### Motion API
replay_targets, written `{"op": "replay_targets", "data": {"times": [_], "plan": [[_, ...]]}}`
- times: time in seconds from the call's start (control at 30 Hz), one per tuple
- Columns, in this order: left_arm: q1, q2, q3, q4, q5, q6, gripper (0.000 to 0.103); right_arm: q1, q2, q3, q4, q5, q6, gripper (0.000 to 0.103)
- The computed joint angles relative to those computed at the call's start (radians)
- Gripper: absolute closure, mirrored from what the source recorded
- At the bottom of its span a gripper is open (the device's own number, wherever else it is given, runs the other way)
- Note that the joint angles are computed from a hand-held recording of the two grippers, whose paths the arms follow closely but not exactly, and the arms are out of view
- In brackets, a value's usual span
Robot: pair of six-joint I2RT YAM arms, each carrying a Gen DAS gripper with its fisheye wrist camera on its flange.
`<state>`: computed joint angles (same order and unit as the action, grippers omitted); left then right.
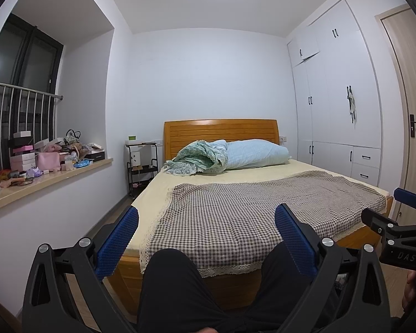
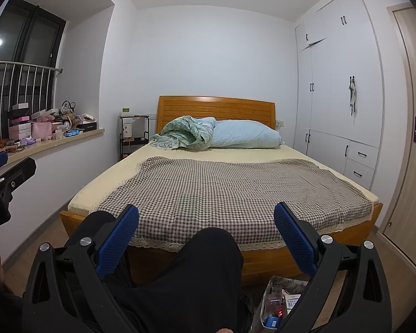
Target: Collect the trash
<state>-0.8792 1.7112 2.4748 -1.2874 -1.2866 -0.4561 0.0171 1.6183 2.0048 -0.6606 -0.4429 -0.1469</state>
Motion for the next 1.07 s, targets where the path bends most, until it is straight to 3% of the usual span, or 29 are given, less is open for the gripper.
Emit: {"op": "replay_targets", "data": {"times": [0.5, 0.7, 0.87, 1.0, 1.07], "plan": [[-0.012, 0.077, 0.131, -0.087, -0.02, -0.035, 0.008, 0.006, 0.007, 0.013, -0.013, 0.006, -0.004, 0.009], [-0.008, 0.056, 0.082, -0.039, -0.004, -0.008, 0.008, 0.004, 0.014, 0.018, -0.017, 0.008, 0.0, 0.009], [0.004, 0.06, 0.092, -0.067, 0.015, -0.032, 0.008, -0.002, 0.02, 0.026, -0.022, 0.002, 0.01, 0.009], [0.089, -0.011, -0.037, 0.049, 0.109, 0.013, 0.007, -0.007, 0.064, 0.05, 0.01, -0.009, 0.023, 0.009], [0.243, 0.022, 0.003, 0.02, 0.245, 0.018, 0.007, -0.002, 0.164, 0.179, -0.056, -0.005, 0.023, 0.009]]}}
